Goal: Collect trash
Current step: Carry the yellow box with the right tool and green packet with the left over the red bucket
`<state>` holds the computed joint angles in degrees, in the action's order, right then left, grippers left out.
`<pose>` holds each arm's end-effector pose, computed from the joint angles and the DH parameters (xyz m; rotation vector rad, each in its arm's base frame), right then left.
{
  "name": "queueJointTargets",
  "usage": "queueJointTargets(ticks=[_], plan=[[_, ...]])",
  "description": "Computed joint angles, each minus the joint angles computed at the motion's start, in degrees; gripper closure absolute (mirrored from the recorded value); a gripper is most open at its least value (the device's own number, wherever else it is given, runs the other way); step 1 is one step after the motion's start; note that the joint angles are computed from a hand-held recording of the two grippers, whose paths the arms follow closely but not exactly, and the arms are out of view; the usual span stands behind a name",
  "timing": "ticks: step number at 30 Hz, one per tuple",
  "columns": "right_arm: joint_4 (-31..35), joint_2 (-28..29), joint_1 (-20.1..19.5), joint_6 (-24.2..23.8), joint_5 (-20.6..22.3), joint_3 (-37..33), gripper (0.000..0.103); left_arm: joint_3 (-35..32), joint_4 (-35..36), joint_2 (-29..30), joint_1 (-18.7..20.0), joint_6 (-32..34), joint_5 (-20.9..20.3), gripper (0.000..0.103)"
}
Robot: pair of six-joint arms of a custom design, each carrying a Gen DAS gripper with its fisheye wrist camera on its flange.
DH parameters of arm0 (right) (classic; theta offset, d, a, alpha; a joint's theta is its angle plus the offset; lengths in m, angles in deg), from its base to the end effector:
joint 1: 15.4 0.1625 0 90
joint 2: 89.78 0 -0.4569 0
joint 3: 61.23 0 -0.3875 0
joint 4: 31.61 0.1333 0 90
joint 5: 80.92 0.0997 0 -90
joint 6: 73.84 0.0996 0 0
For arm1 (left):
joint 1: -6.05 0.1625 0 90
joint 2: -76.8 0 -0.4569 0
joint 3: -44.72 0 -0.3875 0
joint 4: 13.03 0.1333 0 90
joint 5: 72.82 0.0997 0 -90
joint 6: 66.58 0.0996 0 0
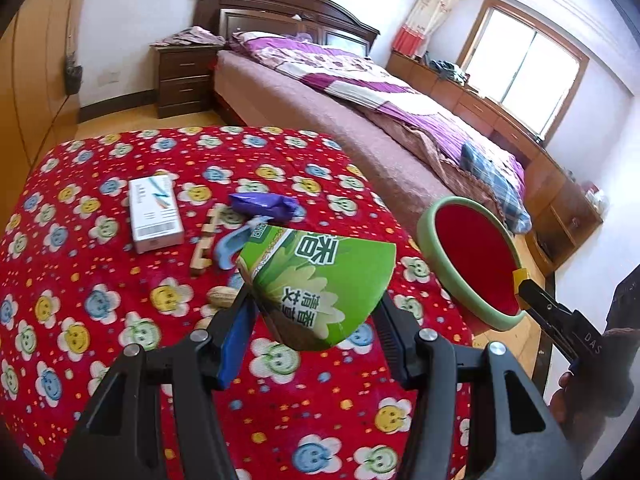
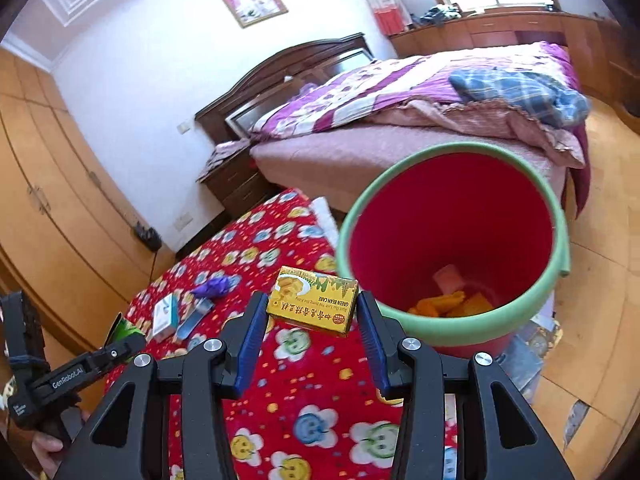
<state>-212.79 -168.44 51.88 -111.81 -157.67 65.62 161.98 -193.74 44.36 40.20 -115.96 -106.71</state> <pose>-0.0442 -0.5097 0.3187 0.4889 -2.7052 1.0944 -0.3136 -0.4737 -0.0233 0.0698 2.4005 -1.0916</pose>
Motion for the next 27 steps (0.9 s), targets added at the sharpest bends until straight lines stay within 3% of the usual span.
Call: queueJointTargets(ticks=[27], plan=[[0.13, 2.96, -4.62, 3.42, -1.64, -7.41, 0.055, -20.41, 3.75, 11.05, 3.34, 18.23, -8.17, 0.045]])
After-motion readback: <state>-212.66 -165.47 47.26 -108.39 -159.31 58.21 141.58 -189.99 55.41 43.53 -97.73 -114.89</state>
